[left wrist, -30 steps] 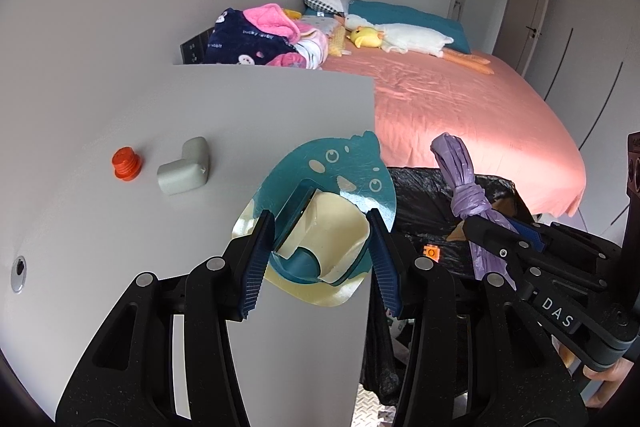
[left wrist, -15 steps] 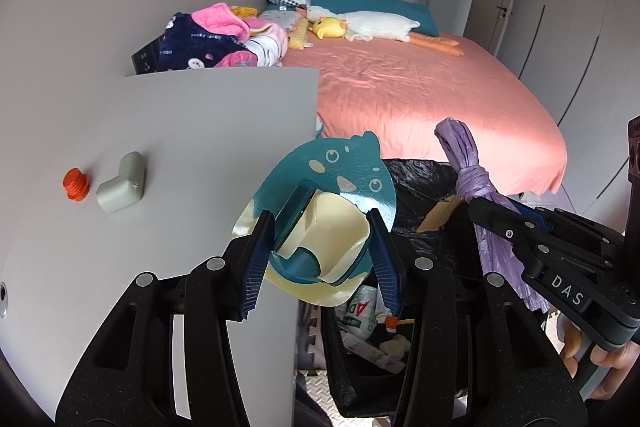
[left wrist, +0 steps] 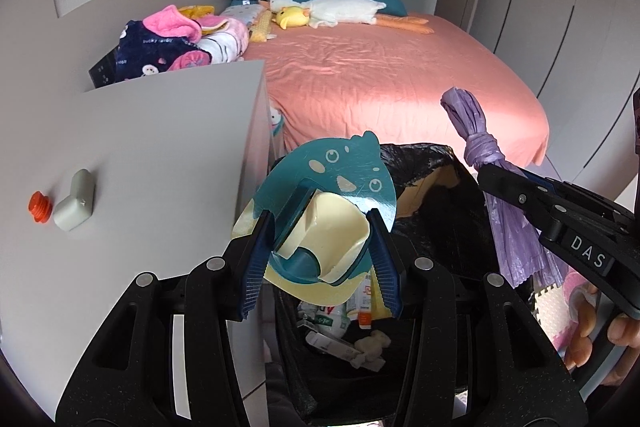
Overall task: Collect trash
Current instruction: 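Carry the fish plate and purple bag over the trash bag and open both tools, then hold both open tools above the trash bag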
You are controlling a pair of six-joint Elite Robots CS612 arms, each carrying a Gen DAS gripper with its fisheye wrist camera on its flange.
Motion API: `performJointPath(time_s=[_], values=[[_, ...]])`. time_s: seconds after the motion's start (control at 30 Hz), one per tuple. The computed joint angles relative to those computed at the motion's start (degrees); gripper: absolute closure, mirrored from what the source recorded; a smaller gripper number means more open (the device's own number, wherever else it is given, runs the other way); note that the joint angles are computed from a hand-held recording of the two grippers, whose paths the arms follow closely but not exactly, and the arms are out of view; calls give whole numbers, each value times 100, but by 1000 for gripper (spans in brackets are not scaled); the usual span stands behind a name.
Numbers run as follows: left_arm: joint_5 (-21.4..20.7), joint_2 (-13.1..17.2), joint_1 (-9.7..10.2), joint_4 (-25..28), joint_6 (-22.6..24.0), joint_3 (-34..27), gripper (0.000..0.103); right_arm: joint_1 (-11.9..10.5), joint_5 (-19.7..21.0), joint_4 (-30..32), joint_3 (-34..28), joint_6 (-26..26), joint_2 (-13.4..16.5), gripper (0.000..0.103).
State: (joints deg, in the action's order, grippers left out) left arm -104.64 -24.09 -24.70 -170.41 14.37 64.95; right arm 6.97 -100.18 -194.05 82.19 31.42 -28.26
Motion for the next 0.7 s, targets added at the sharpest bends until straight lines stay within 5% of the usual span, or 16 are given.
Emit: performJointPath(time_s=[0.3,0.33,0.37,0.4,0.43,0.7], values=[[-465,47,-62,569,389,-108,56,-110,-161,-202,293,277,-92,88],[-575,49,-55,747,526,-137,50,-122,-164,-243,318,322,-95,84],[-624,53,-52,825,611,-148,24,-138,-153,-275,344,373,-101,61],[-592,53,-56,791,648,-132,8,-143,-221,-303,364,472,-105,23],[-553,50,-58,676,678,-94,6,-133,-382,-348,380,622,-102,14],[-427,42,-27,571,664,-60,6,-173,-454,-431,431,876,-91,14]])
